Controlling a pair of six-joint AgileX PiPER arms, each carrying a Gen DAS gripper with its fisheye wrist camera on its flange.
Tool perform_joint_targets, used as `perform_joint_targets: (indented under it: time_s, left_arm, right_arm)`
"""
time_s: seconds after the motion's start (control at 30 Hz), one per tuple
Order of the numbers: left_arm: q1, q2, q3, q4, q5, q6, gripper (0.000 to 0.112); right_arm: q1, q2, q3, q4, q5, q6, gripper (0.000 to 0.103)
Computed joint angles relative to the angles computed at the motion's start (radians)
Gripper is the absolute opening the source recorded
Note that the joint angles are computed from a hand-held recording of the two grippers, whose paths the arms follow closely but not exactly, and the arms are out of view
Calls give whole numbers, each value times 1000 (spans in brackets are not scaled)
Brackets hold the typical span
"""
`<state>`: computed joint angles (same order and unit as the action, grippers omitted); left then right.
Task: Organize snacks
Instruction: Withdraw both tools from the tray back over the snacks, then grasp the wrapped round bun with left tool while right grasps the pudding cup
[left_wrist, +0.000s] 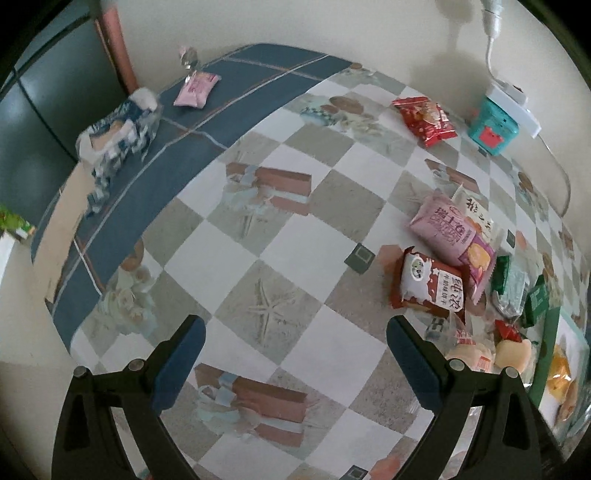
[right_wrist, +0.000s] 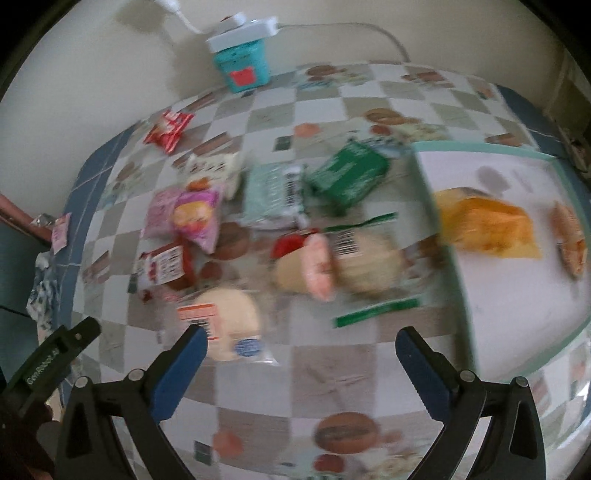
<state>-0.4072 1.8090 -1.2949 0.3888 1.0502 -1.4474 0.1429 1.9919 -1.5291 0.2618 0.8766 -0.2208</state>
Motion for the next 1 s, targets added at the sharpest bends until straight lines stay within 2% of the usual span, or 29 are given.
perform_joint_targets:
  time_s: [0.23,0.67,0.77,1.0]
  left_arm:
    - [10,60,-62,-52,-12,44,99]
    - [-24,201,-291,-155,-18,137,99]
    - [-36,218,-322,-152,3,144,99]
    - [-71,329,-466,-204,58,294,99]
  right_arm:
    - [-8,44,-27,-2,-37,43,103]
    - [-94,142,-219,-95,15,192,103]
    - [-99,158,-255,-147,16,253,103]
    - [-115,151,-240,-155,-10,243,103]
